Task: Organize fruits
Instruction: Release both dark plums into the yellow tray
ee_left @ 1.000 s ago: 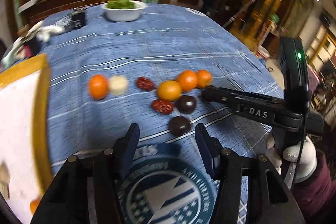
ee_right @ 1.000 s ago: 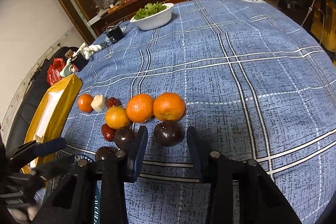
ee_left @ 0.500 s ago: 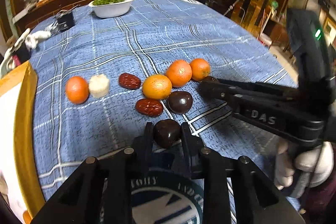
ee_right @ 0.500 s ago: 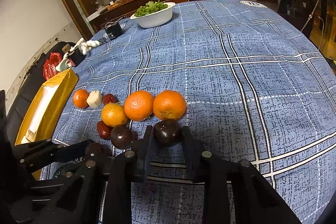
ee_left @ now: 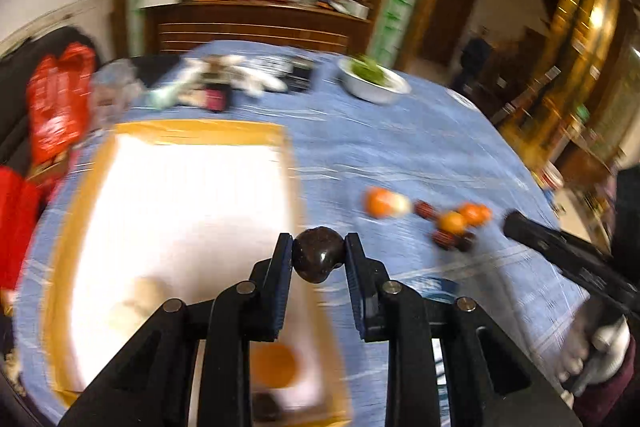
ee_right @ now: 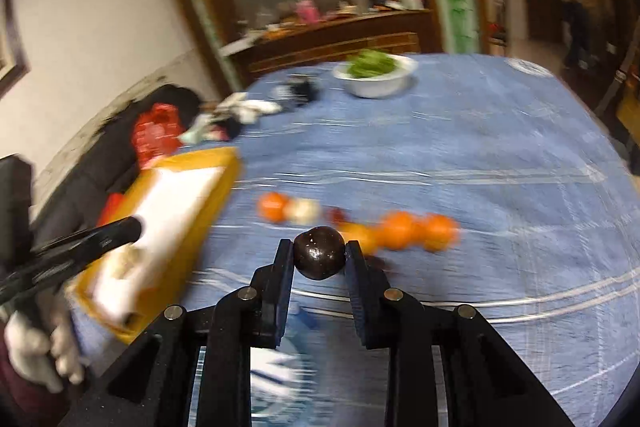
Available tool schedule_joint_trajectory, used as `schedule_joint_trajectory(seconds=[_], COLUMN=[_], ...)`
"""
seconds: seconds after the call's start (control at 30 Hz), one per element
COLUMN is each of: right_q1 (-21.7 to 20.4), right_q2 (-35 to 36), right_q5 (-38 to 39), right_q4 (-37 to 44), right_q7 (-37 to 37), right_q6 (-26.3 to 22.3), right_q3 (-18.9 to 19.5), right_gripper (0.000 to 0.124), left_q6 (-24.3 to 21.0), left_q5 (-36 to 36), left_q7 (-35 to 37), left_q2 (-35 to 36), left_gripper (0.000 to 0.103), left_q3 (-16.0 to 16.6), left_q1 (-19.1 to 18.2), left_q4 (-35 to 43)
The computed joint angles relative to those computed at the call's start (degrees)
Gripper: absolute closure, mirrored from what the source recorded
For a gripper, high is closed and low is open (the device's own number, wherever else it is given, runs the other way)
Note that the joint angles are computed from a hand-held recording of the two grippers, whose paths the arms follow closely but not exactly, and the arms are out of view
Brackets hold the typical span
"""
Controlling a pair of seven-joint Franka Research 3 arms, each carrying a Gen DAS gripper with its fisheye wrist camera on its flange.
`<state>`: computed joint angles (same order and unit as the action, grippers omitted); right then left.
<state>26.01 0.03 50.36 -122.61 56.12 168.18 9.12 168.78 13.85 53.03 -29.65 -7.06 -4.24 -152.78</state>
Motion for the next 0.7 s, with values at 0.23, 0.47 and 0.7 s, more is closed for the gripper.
schedule_joint_trajectory(seconds=[0.23,0.47,0.7], right_q1=[3.8,9.0,8.1], right_q2=[7.1,19.4,22.0], right_q5=[-2.8,-21.5,-23.3], right_q4=[10.9,23.0,24.9], right_q7=[2.0,16.0,19.7], right_q6=[-9.3,-13.6,-14.7], right_q3=[3.5,3.7,5.1], right_gripper=[0.095,0.093,0.092], left_q6=[-2.1,-1.0,1.9], left_q5=[-1.0,-8.6,-12.5], left_q7=[2.5,10.0,11.9], left_q2=[-0.8,2.1,-2.5], left_gripper=[0.078,0.075,0.043], left_q3=[5.4,11.6,10.9], left_q1=[4.0,1.3,1.8], left_q4=[-1.9,-2.6,-6.0])
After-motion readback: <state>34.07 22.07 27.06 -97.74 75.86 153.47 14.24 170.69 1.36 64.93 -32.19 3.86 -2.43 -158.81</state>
